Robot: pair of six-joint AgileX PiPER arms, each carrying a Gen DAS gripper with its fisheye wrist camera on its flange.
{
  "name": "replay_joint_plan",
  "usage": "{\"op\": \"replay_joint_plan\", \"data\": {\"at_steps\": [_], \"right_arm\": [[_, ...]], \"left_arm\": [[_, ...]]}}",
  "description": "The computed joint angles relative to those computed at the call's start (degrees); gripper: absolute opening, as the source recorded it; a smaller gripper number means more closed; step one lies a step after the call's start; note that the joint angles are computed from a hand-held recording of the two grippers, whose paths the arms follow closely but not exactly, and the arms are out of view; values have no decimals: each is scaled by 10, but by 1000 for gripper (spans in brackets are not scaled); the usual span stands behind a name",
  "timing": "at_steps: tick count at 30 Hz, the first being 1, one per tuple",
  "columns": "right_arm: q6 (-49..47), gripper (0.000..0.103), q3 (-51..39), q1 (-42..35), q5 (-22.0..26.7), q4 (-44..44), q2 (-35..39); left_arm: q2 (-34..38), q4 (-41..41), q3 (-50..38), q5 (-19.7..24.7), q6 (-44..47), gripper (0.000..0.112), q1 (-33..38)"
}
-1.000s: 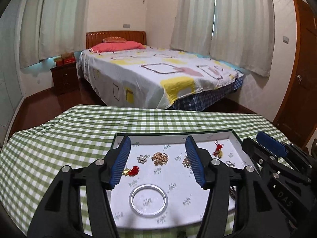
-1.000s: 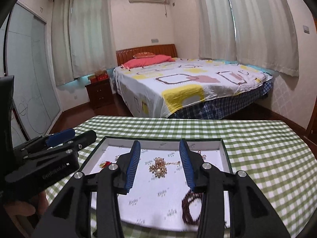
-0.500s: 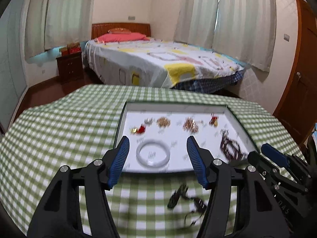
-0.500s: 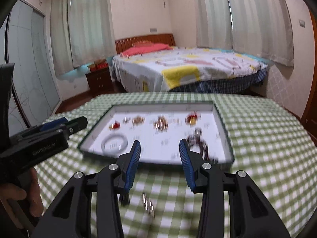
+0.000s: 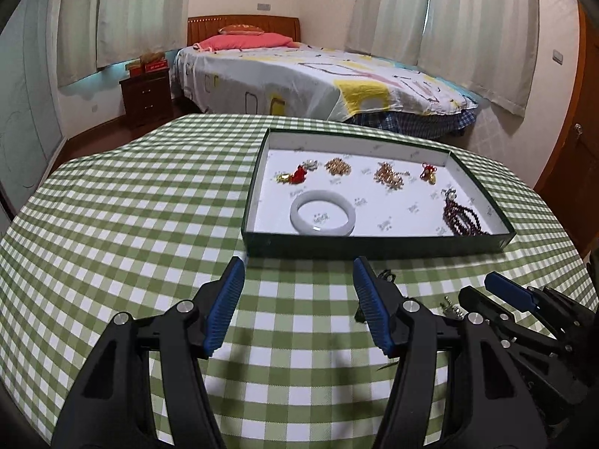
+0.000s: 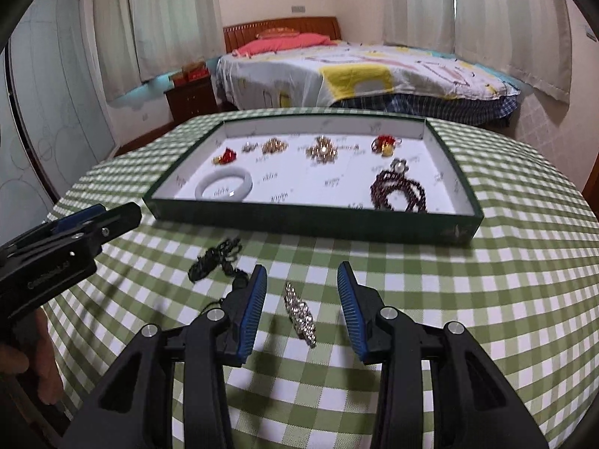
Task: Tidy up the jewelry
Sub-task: 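Grasp the rhinestone hair clip with the right tool while the left tool grasps the black cord pendant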
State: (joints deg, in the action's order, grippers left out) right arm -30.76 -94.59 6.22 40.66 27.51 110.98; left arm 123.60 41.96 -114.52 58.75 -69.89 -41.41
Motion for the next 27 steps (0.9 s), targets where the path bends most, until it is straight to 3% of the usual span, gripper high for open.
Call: {"op": "replay_joint_plan", "data": {"at_steps": [2, 8, 13, 20, 27], "right_arm": [[7, 35, -11, 1, 13, -10, 10], [33, 35, -30, 5, 48, -38, 29], [36, 15, -30, 3, 60, -48, 29], [18, 14, -10, -17, 51, -26, 13], [10, 14, -13, -55, 42, -23, -2]], "left_arm": [[1, -1, 0, 1, 0, 59, 0], [6, -8, -4, -1, 5, 59, 0], [17, -16, -20, 5, 14, 59, -3], [49, -34, -77, 21, 42, 59, -12], [132, -60, -231, 76, 103, 59, -31]]}}
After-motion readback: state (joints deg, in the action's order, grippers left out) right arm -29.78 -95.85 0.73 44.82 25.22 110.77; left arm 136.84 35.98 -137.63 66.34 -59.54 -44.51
